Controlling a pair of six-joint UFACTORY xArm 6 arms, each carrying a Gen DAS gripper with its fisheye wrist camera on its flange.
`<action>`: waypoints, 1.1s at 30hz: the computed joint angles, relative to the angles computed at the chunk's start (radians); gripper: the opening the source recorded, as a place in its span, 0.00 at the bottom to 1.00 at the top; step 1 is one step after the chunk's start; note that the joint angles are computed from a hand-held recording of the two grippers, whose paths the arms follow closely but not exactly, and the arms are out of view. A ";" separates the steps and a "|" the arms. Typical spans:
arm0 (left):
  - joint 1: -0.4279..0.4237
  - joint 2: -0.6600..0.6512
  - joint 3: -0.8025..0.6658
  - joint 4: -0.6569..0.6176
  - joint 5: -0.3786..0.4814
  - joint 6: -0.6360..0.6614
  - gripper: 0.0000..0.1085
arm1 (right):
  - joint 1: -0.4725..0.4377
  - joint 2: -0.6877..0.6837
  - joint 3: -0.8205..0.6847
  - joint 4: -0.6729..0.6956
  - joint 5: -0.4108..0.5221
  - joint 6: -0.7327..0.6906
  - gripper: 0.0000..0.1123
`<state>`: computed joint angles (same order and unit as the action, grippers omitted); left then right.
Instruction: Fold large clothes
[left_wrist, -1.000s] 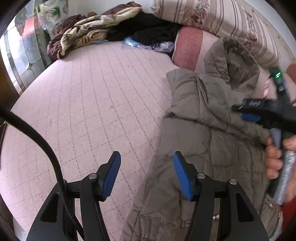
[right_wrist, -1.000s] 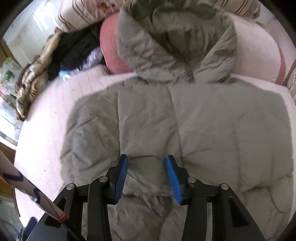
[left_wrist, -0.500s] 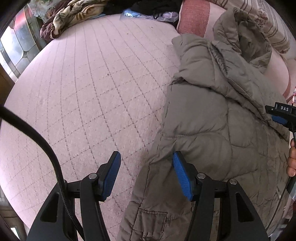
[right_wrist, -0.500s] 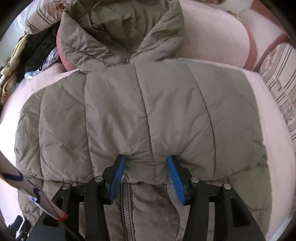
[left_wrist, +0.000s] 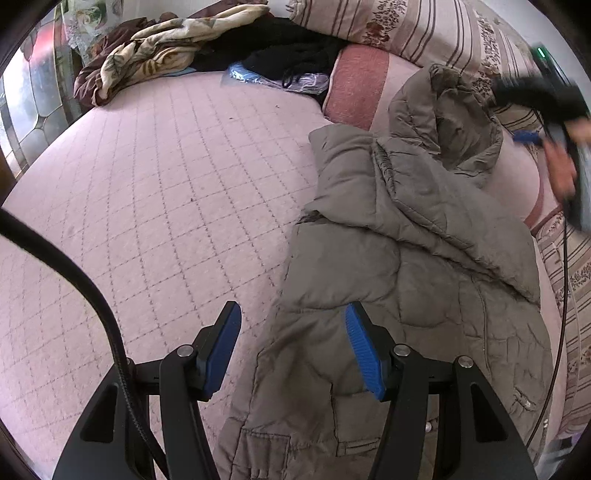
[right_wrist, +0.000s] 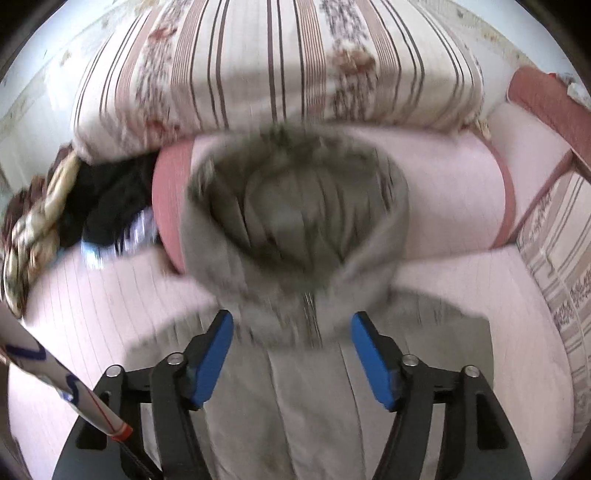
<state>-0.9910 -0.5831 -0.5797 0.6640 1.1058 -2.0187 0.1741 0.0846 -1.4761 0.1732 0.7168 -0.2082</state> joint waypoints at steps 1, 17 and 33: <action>0.004 0.003 0.004 0.005 -0.013 -0.005 0.53 | 0.009 0.042 -0.066 -0.004 0.008 0.034 0.65; 0.119 0.000 0.111 -0.025 -0.231 0.010 0.54 | 0.099 0.597 -0.801 -0.079 0.174 0.373 0.71; 0.117 -0.003 0.105 -0.034 -0.234 0.018 0.55 | 0.035 0.151 -0.230 0.109 0.092 -0.005 0.06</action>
